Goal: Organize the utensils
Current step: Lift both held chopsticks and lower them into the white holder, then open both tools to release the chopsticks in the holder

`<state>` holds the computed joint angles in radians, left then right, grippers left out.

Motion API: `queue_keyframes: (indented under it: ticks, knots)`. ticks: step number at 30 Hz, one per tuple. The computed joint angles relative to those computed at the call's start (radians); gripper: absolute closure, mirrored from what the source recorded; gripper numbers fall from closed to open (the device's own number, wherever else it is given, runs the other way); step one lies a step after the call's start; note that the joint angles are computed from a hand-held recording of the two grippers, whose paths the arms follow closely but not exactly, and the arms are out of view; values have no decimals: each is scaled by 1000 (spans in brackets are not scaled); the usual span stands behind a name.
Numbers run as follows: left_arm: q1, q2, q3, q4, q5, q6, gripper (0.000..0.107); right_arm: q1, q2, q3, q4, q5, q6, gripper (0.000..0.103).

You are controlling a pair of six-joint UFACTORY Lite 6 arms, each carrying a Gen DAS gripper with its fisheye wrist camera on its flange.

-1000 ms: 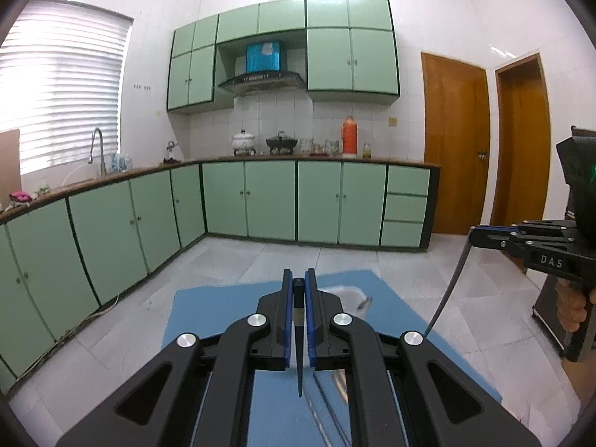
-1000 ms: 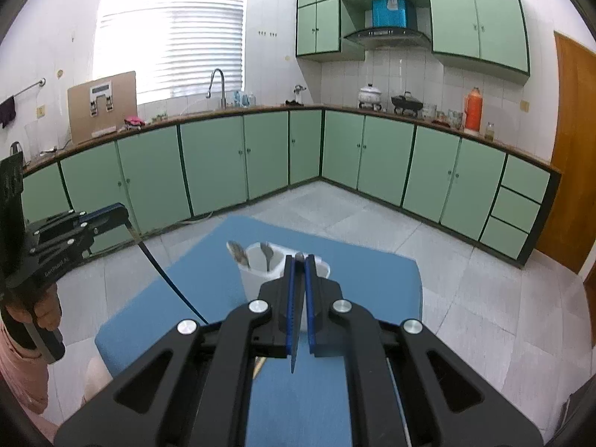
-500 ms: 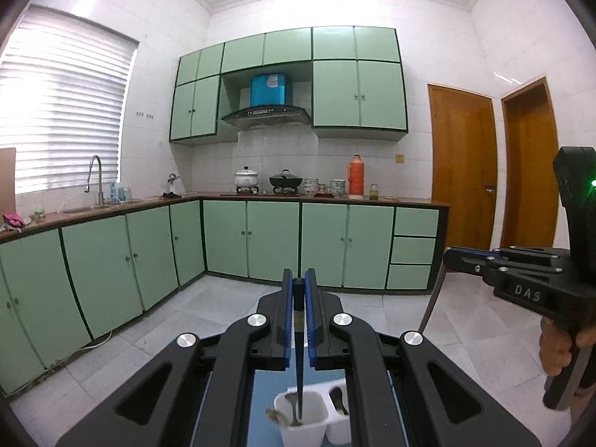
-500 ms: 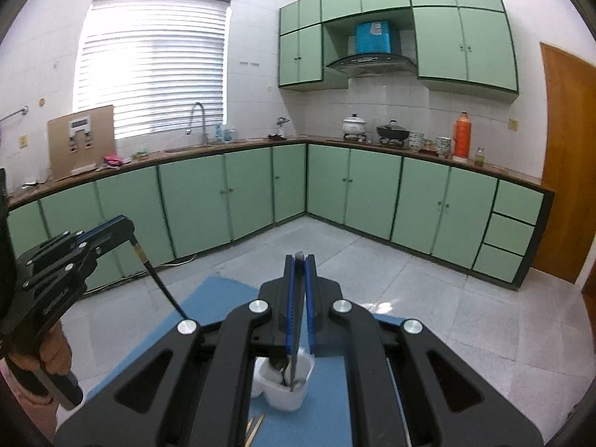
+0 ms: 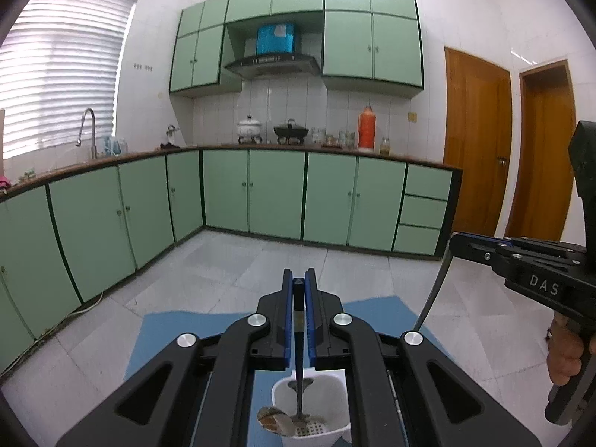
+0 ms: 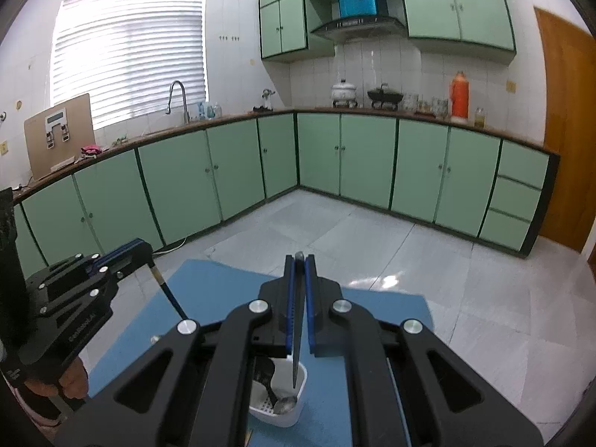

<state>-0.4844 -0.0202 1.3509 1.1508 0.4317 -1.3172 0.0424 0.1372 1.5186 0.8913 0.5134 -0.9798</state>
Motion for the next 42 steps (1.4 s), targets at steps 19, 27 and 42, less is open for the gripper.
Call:
queue_keyframes:
  ticks: [19, 27, 42]
  knots:
    - [42, -106, -159, 52, -22, -104, 51, -85, -62, -200, 183, -10, -124, 72]
    - [38, -225, -264, 88, -2, -176, 31, -151, -198, -364, 317, 18, -288, 40]
    - [-443, -576, -704, 226, 457, -463, 15, -313, -716, -968, 442, 137, -581, 10]
